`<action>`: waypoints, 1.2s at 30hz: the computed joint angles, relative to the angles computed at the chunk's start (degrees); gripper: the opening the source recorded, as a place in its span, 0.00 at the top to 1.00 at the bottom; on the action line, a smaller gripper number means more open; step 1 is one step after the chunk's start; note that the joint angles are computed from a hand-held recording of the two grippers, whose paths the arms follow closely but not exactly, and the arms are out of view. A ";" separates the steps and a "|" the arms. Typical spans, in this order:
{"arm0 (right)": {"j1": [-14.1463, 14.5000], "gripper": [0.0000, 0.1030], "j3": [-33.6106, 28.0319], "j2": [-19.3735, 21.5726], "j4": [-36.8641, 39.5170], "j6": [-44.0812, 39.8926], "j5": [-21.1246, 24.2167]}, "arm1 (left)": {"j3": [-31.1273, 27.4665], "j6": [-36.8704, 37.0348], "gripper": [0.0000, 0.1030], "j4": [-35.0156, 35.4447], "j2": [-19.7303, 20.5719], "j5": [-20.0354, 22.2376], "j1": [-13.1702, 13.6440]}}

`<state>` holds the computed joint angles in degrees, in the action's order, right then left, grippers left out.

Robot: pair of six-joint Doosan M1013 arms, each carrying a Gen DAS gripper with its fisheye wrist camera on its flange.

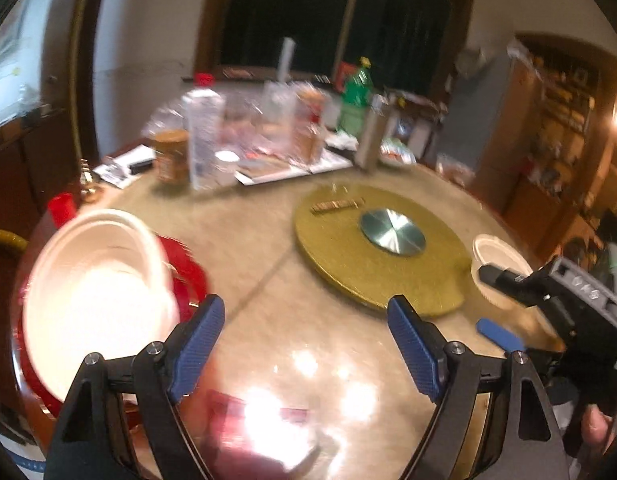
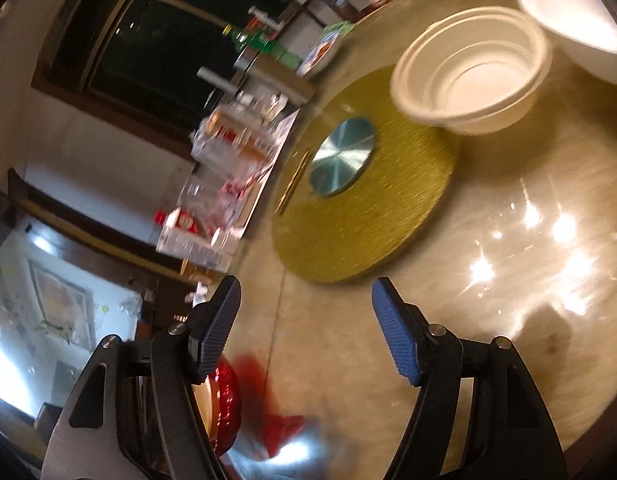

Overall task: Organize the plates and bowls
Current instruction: 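Move both grippers to the beige plastic bowl beside the gold mat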

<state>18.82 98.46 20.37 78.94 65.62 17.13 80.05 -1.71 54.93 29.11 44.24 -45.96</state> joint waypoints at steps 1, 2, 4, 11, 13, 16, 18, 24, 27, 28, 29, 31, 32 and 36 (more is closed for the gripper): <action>-0.43 0.33 0.51 -0.31 0.77 -0.45 -0.33 | -1.07 2.07 0.19 -1.78 0.65 -0.60 0.15; -0.98 0.33 1.10 -0.73 1.15 -0.20 -0.69 | -2.03 3.52 0.19 -3.08 1.26 -0.73 0.26; -1.83 0.33 1.91 -1.32 1.91 0.12 -1.05 | -3.95 6.81 0.19 -6.58 2.43 -1.50 0.55; -5.05 0.33 4.56 -3.59 0.74 4.97 -2.80 | -12.68 19.90 0.19 -20.06 7.38 -2.88 1.65; -5.99 0.33 4.59 -3.50 -0.46 7.37 -2.73 | -15.49 22.41 0.19 -21.45 9.02 -2.07 1.53; -7.47 0.33 4.46 -3.18 -2.24 11.03 -1.71 | -19.65 26.74 0.19 -25.25 11.29 -1.88 1.63; -8.16 0.33 4.04 -2.83 -3.50 12.90 -1.25 | -22.33 28.45 0.19 -27.03 12.71 -0.65 1.69; -9.14 0.33 2.18 -1.59 -8.91 18.98 -1.36 | -30.46 35.48 0.19 -34.88 17.59 -0.13 2.32; -9.38 0.33 1.06 -0.91 -12.58 22.36 -1.58 | -34.85 37.52 0.19 -38.04 20.16 1.48 2.66; -9.43 0.33 0.74 -0.69 -13.31 23.04 -1.67 | -36.15 37.86 0.19 -38.55 20.93 2.17 2.72; -9.48 0.33 0.43 -0.48 -14.39 23.98 -1.80 | -37.45 37.77 0.19 -38.76 21.68 3.13 2.75; -9.49 0.33 -0.29 0.05 -18.12 27.92 -2.26 | -39.05 37.82 0.19 -39.13 22.68 3.74 2.83; -9.61 0.33 -0.59 0.27 -19.17 29.05 -2.22 | -40.18 37.64 0.19 -39.07 23.33 4.66 2.83; -9.83 0.33 -1.44 1.02 -22.59 32.74 -2.38 | -43.27 38.68 0.19 -39.91 25.06 6.06 2.85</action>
